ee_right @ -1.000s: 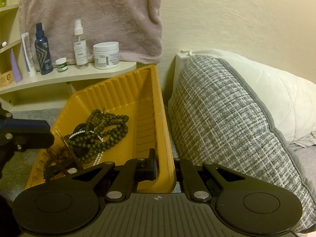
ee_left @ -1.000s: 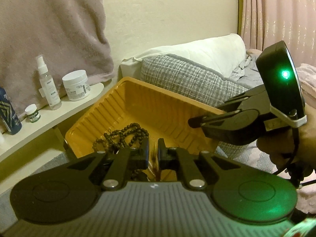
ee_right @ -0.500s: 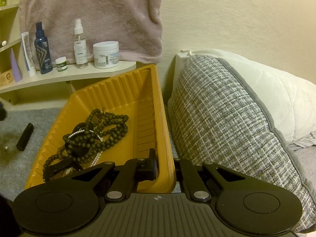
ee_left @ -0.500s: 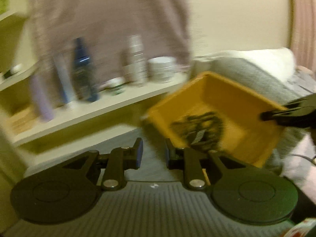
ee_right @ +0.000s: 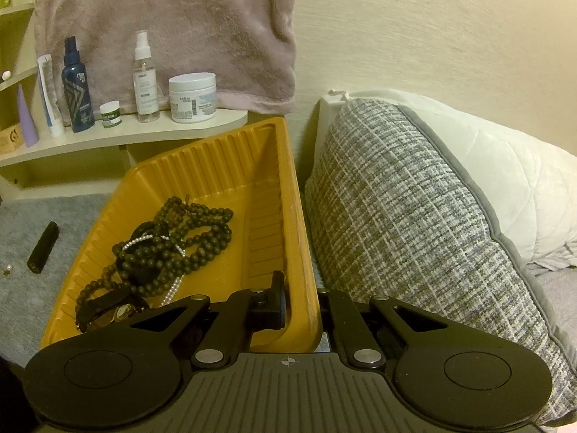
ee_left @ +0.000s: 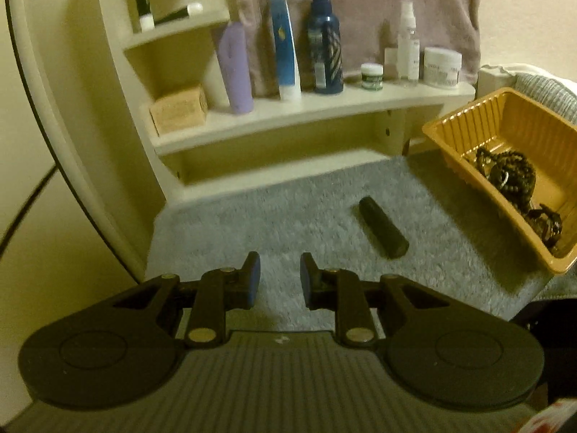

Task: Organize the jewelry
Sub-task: 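Return the left gripper to the towel and grasp the small gold earring, then carry the gold earring into the orange tray and open the left gripper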

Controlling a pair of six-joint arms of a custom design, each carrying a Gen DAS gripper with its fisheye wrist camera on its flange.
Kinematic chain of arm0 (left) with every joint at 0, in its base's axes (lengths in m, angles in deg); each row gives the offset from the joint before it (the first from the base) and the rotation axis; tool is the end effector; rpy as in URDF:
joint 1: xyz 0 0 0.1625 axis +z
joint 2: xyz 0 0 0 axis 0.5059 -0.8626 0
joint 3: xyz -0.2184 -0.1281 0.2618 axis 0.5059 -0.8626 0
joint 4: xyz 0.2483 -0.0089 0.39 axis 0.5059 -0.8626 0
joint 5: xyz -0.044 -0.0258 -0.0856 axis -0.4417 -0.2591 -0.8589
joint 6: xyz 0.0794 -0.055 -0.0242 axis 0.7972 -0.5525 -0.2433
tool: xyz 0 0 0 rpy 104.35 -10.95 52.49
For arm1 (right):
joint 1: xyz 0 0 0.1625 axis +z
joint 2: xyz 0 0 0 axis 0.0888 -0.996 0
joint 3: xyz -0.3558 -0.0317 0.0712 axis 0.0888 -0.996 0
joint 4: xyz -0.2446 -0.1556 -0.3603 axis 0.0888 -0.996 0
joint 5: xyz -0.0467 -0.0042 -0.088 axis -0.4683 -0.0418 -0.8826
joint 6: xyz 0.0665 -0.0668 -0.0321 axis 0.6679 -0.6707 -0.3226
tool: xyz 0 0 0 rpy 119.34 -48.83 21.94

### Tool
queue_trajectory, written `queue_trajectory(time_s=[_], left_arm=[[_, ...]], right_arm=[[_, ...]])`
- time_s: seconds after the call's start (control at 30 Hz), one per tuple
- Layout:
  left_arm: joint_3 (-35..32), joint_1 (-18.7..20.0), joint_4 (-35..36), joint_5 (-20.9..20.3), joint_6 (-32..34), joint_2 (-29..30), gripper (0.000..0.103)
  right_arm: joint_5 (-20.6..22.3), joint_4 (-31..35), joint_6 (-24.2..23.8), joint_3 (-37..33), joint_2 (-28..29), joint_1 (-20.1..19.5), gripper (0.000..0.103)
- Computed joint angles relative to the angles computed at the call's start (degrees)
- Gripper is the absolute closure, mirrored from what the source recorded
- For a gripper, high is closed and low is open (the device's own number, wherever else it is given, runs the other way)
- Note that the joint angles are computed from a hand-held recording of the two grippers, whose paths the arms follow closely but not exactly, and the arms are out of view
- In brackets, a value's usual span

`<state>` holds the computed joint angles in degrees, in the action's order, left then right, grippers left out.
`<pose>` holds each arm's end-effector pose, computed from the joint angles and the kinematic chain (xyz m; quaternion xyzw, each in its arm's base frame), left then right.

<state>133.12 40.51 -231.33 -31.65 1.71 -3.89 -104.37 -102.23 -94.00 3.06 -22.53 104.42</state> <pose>-0.0892 -0.8170 0.3613 0.3660 0.8266 -0.3020 0.3026 0.3007 -0.7015 0.1706 0.0315 -0.7960 0.4339 0.4208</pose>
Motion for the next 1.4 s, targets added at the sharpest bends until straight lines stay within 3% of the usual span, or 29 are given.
queue_trajectory(time_s=[0.2, 1.0, 1.17, 1.4], left_arm=[[1.85, 0.10, -0.56, -0.34, 2.48, 0.56, 0.082], [-4.68, 1.43, 4.02, -2.28, 4.65, 7.02, 0.083], [-5.77, 1.55, 5.98, -2.77, 3.10, 7.37, 0.094], [-4.69, 1.04, 4.86, -2.53, 3.26, 6.60, 0.095]], right_arm=[[-0.10, 0.09, -0.10, -0.03, 0.02, 0.05, 0.099], [-0.11, 0.34, 0.01, -0.01, -0.01, -0.02, 0.099], [-0.12, 0.30, -0.06, 0.02, 0.00, -0.02, 0.099], [-0.01, 0.21, -0.14, 0.01, -0.01, -0.04, 0.099]])
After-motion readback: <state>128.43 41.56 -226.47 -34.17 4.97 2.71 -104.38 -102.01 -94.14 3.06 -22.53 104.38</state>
